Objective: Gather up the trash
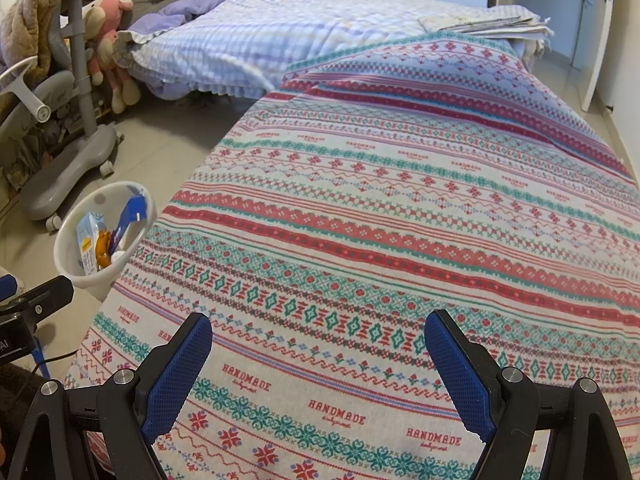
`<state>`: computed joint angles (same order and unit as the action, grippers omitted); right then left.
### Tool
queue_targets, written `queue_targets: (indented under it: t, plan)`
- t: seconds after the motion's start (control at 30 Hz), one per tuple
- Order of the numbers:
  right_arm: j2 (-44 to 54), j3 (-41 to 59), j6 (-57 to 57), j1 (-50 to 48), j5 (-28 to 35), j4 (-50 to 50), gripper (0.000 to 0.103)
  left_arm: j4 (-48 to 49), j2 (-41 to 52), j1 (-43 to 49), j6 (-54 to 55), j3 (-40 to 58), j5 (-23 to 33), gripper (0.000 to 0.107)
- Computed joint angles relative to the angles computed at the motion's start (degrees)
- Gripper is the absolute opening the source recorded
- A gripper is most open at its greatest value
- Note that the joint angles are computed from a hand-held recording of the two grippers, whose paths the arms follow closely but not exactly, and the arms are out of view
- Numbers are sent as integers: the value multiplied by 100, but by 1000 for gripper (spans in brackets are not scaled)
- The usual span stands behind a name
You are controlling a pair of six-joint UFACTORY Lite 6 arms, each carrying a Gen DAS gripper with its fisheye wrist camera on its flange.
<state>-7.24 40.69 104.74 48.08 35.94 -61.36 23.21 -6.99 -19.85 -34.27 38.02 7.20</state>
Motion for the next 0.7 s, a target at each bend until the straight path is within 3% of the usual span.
queue_targets:
  t: [0.23,0.7]
  plan:
    - [-20,-48,45,-71,-57,-51,90,756,-59,-76,-763,-30,37,102]
    - [42,-45,106,-103,-40,-137,90,292,-93,-7,-268,-43,49,102]
